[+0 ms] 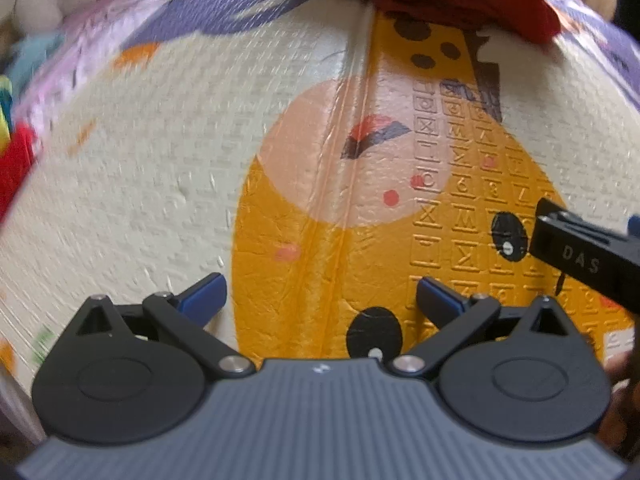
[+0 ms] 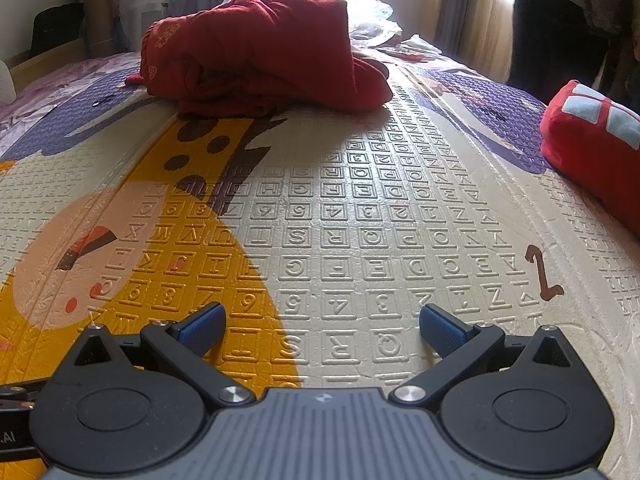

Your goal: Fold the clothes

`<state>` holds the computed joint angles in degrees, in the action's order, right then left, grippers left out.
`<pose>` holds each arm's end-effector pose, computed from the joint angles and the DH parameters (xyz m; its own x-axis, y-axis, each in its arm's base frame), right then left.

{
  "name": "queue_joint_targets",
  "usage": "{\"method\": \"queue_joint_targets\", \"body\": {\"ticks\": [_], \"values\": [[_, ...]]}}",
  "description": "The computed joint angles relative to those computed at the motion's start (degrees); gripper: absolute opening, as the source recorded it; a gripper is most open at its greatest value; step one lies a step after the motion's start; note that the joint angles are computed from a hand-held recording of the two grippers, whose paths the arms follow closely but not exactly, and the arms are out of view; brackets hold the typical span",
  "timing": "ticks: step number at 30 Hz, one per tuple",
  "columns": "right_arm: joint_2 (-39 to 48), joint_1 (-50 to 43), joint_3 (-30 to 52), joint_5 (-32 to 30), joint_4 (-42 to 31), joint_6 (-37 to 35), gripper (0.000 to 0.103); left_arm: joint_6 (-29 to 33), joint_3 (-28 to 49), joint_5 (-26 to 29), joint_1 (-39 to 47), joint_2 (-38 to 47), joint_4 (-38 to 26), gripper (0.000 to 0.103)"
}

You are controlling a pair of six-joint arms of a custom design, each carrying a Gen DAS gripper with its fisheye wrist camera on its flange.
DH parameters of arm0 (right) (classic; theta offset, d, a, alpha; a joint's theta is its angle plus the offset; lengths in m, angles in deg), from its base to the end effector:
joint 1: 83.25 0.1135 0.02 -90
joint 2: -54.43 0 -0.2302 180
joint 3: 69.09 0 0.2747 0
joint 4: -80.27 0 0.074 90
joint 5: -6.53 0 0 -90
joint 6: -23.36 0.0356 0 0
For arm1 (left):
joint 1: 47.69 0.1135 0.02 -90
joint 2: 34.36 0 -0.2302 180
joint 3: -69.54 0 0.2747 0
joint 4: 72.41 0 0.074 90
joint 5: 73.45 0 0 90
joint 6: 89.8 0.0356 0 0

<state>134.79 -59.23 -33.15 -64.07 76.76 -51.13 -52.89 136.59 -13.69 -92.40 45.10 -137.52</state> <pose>0.2329 0.0909 0.0683 -0.7017 -0.0366 -0.7116 0.0072 0.9983 -0.0584 0.2037 -0.1764 0.1785 -0.8408 -0.1396 -0.5230 -0.2363 0.9639 0.1225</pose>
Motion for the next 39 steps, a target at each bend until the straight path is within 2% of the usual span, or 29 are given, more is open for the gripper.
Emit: {"method": "queue_joint_targets", "body": {"ticks": [2,4,8,17,22,25,29,32,33,36,39], "values": [[-0.11,-0.41,0.38,-0.68,-0.61,-0.61,0.103,1.28,2.21,-5.26,-1.69,1.08,-1.69,0.103],[-0.18,-0.95,0.94,-1.6,-1.44,-1.8,0.103,2.25,2.14,-6.81,-1.66,-0.99,-0.77,0.103],[-0.76,-1.04,1.43,-1.97,-2.57,-3.22,0.103,4.26,-0.47,-2.41,1.97,-6.52,4.17,0.103],[-2.98,-0.32,3.06,-3.17,-6.69,-5.91,0.102,5.71,-4.48,0.02,6.67,-13.92,4.6,0.103],[-5.07,-0.88,5.88,-7.14,-10.86,-9.34,0.102,7.98,-6.5,3.63,10.94,-17.02,5.91,0.103],[-6.82,0.1,8.2,-7.56,-12.82,-13.29,0.101,9.04,-8.34,4.22,11.97,-18.81,7.61,0.103],[-8.41,4.72,9.88,-2.89,-11.47,-23.13,0.101,11.86,-10.11,6.13,12.11,-20.74,10.37,0.103],[-6.55,7.61,11.52,1.11,-9.43,-28.39,0.101,13.95,-9.7,7.26,13.14,-21.95,10.03,0.103],[-5.62,7.74,12.13,1.15,-9.08,-28.5,0.102,14.17,-9.15,8.3,14.36,-22.3,9.35,0.103],[-3.21,5.93,13.84,-3.08,-10.39,-21.76,0.102,12.43,-7.23,10.64,17.74,-24.96,5.75,0.103],[-3.05,2.97,14.41,-7.93,-14.12,-11.78,0.101,10.82,-5.41,5.31,15.41,-28.88,0.04,0.103]]}}
